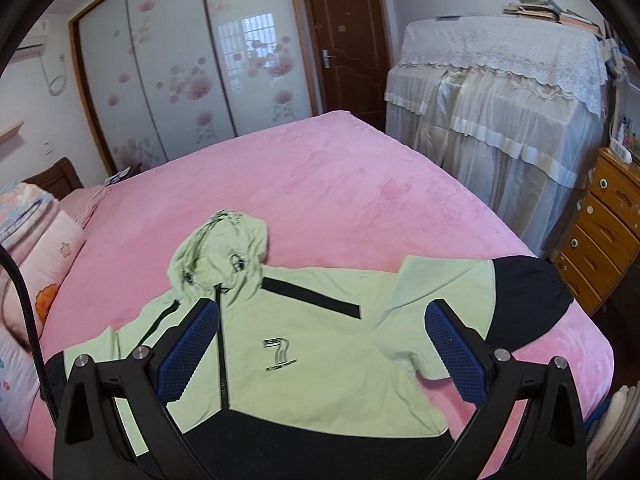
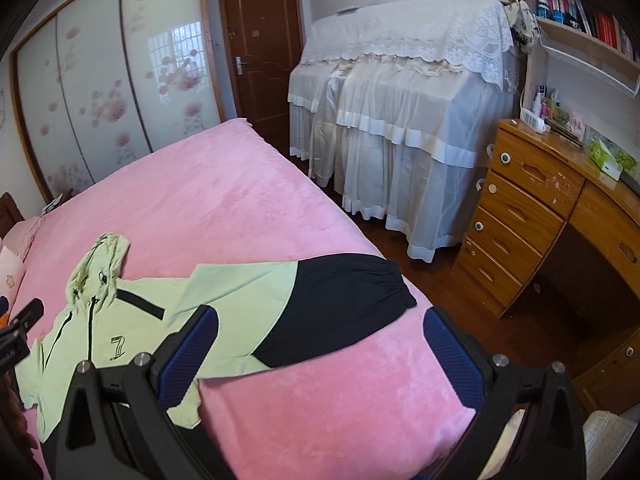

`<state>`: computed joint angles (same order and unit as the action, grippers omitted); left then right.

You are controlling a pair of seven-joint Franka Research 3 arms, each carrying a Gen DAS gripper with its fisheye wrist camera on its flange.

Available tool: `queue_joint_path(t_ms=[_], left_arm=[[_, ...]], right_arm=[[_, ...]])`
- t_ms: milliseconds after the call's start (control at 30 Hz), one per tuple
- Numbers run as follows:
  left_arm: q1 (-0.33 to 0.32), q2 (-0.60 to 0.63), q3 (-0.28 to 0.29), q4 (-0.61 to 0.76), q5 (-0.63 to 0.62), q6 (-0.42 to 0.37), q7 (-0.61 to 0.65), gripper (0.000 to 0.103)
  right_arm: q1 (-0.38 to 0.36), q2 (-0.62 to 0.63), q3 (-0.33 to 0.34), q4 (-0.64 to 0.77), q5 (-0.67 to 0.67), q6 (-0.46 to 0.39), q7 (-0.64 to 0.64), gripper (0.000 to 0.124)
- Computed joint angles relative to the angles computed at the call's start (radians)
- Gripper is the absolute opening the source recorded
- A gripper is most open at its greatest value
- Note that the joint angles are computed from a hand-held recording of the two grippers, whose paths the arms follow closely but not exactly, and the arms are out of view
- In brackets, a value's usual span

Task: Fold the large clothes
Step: 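Grasp the black sleeve cuff with the right gripper and lift it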

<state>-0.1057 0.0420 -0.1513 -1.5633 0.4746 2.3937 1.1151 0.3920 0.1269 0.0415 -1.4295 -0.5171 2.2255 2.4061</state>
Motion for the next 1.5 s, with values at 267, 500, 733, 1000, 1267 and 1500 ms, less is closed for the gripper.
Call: queue_joint_path(t_ms=[267, 500, 733, 1000, 1267, 1500], left_arm=[[-0.025, 0.107, -0.018, 0.060, -0.102, 0.032, 0.063, 0.103], [-0.082, 0.253, -0.004, 0.171, -0.082, -0.026, 0.036, 0.103], [-0.113, 0.376, 0.012, 0.259, -0.042, -0.045, 0.051, 0.100], [-0.099, 0.421, 0.002, 0.287, -0.128, -0.052, 0.122, 0.100], [-0.041, 0.333, -0.008, 0.183, -0.241, 0.032, 0.100, 0.100], [-0.073, 0.272, 0.048, 0.190, -0.050, -0.071, 0.100, 0.100]], right_arm=[[-0.048, 0.075, -0.028, 0.046, 0.143, -0.016, -0.064, 0.103], [-0.097, 0.208, -0.065, 0.149, 0.313, -0.118, -0.092, 0.103], [-0.189, 0.291, -0.077, 0.131, 0.548, -0.088, -0.059, 0.088], [-0.212, 0.348, -0.081, 0.095, 0.664, 0.016, -0.008, 0.086], [-0.152, 0.417, -0.108, 0.226, 0.531, -0.012, -0.064, 0.011], [-0.036, 0.278, -0.119, 0.132, 0.303, 0.126, -0.135, 0.007]])
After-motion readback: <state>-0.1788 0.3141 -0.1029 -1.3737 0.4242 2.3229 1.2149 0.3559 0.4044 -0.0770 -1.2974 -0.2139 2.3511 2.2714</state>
